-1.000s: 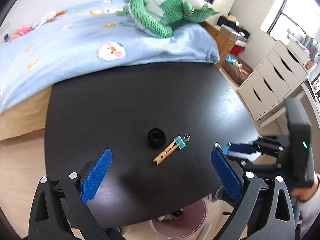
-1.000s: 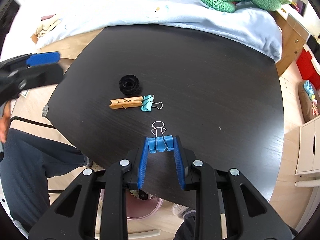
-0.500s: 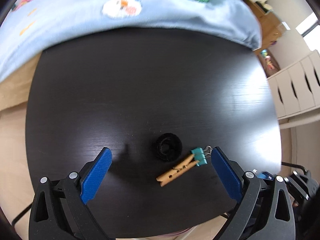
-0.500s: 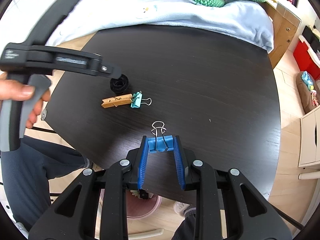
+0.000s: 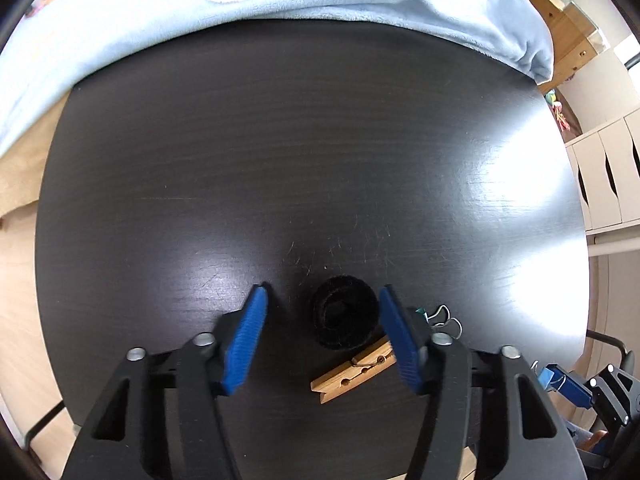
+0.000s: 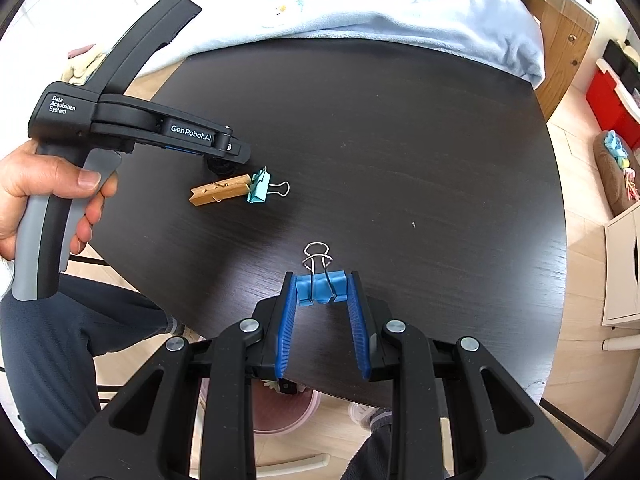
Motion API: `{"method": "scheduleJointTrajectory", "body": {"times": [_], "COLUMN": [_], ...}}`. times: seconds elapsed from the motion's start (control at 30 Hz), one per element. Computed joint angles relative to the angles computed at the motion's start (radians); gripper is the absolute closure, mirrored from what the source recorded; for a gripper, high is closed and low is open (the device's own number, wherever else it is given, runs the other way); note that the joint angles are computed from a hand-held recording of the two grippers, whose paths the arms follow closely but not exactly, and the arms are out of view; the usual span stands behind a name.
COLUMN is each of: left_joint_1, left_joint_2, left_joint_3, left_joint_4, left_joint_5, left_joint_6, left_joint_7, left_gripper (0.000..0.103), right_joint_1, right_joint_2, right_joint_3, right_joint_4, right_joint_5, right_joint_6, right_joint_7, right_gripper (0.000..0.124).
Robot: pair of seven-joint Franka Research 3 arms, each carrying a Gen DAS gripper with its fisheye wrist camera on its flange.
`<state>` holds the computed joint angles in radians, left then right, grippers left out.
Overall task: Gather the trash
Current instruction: 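Grasp the black hair tie with the left gripper while the right holds the clip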
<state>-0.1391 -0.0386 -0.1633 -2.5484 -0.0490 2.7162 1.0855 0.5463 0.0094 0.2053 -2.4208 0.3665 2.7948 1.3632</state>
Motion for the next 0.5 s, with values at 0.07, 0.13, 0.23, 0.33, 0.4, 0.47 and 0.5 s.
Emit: {"method": "scheduleJointTrajectory", "body": {"times": [0.07, 0.13, 0.23, 0.33, 0.4, 0.47, 0.5], "left_joint_1": [0.000, -0.001, 0.000, 0.001, -0.002, -0.015, -0.016], "left_joint_2": [0.019, 0.011, -0.001, -0.032, -0.067, -0.113, -0.135], "left_joint_3": [-0.003, -0.006, -0.005, -0.004, -0.004, -0.006, -0.009], "left_joint_4": [0.026, 0.020, 0.005, -0.027, -0.053, -0.095, -0.109], "left_joint_5": [0.031, 0.036, 0.054, 0.078, 0.100, 0.107, 0.128], "left_joint_6": [-0.015, -0.015, 0.000, 0.021, 0.040, 0.077, 0.080], "left_joint_7": [-0.006, 0.000, -0.001, -0.014, -0.023, -0.022, -0.032], "left_gripper": [0.067, 0.071, 0.074, 0.074, 0.074, 0.074, 0.074], "right_joint_1": [0.000, 0.001, 0.002, 0.002, 0.002, 0.004, 0.005], "right_joint_2": [0.003, 0.006, 0.007, 0.002, -0.005, -0.016, -0.021], "right_joint_3": [0.000, 0.001, 0.002, 0.001, 0.001, 0.002, 0.003], "right_joint_4": [0.001, 0.002, 0.003, -0.001, -0.006, -0.011, -0.015], "right_joint_5": [0.005, 0.006, 0.010, 0.009, 0.005, 0.005, 0.008], "right_joint_6": [0.002, 0.003, 0.008, 0.012, 0.015, 0.015, 0.017], "right_joint_7": [-0.003, -0.005, -0.007, -0.003, 0.003, 0.006, 0.006], "right_gripper": [0.098, 0.098, 0.098, 0.098, 0.098, 0.098, 0.098]}}
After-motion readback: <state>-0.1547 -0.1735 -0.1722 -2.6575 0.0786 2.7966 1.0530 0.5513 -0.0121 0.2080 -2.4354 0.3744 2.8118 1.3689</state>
